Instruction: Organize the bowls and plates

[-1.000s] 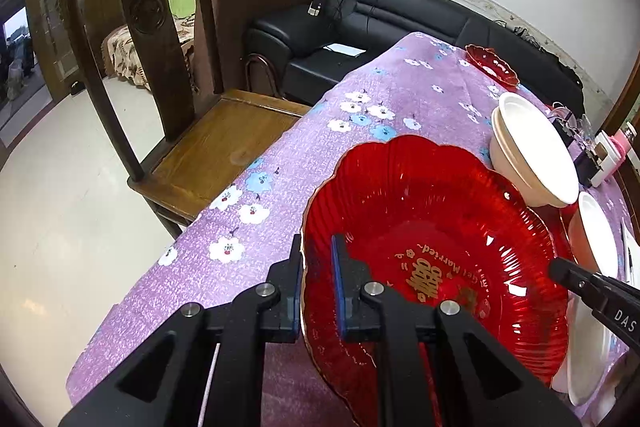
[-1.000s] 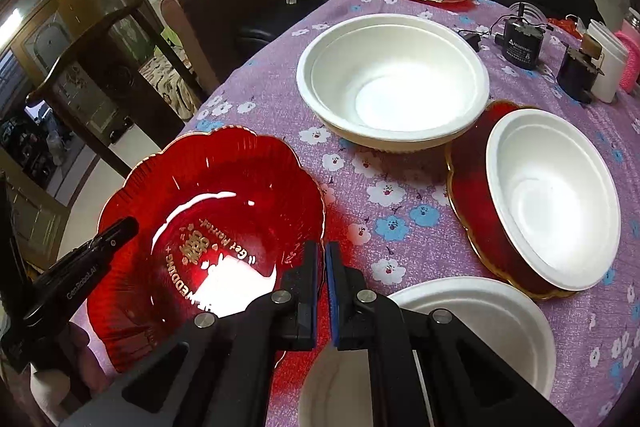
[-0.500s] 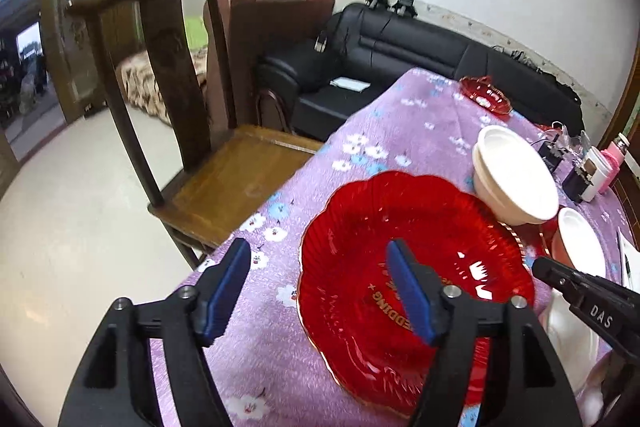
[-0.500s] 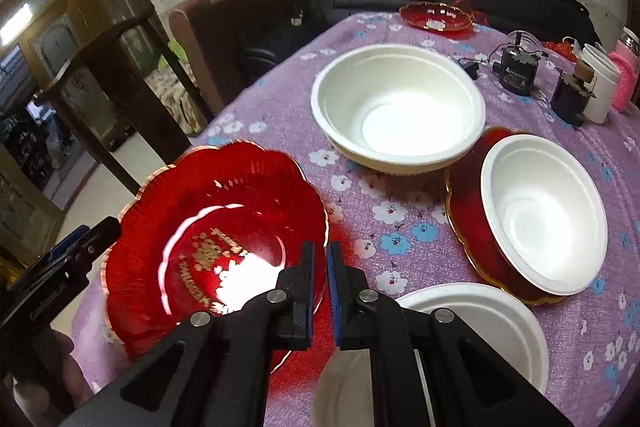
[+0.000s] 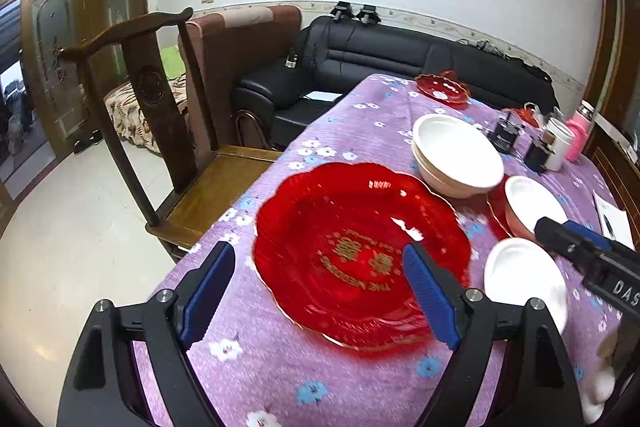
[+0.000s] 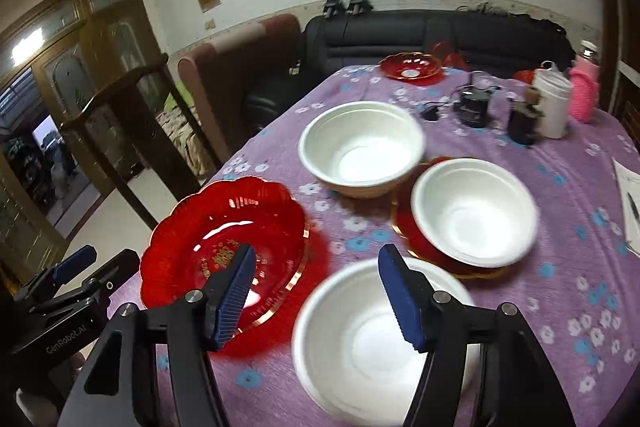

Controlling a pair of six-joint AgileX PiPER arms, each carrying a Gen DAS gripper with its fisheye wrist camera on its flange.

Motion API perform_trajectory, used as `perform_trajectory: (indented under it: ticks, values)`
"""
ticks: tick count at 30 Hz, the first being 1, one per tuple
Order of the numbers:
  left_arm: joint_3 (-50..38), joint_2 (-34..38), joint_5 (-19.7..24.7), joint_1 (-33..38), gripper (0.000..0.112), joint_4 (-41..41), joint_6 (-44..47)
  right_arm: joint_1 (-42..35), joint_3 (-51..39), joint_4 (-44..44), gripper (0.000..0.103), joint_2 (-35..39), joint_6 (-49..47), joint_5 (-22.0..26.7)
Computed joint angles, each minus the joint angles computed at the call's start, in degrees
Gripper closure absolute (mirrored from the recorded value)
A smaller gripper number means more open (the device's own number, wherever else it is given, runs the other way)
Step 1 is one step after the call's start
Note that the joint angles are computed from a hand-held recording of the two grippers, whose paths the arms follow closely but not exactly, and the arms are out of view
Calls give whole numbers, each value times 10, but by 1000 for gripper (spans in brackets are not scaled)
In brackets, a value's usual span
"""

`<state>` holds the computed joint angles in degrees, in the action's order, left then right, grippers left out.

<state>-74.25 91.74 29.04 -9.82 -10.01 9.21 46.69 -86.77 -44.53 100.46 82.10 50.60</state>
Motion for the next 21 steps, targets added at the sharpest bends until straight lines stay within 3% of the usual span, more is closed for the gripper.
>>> perform_trajectory:
  ticks: [10, 15, 21]
  values:
    - [29, -26, 19, -35, 26, 14, -12, -4, 180, -22, 35, -114, 132, 9]
    - [29, -24, 31, -38, 26, 2, -15, -26, 217, 8, 35, -125, 141, -16]
    - [33, -37, 38, -43, 26, -15, -5, -58, 201, 65, 35, -81, 96, -61]
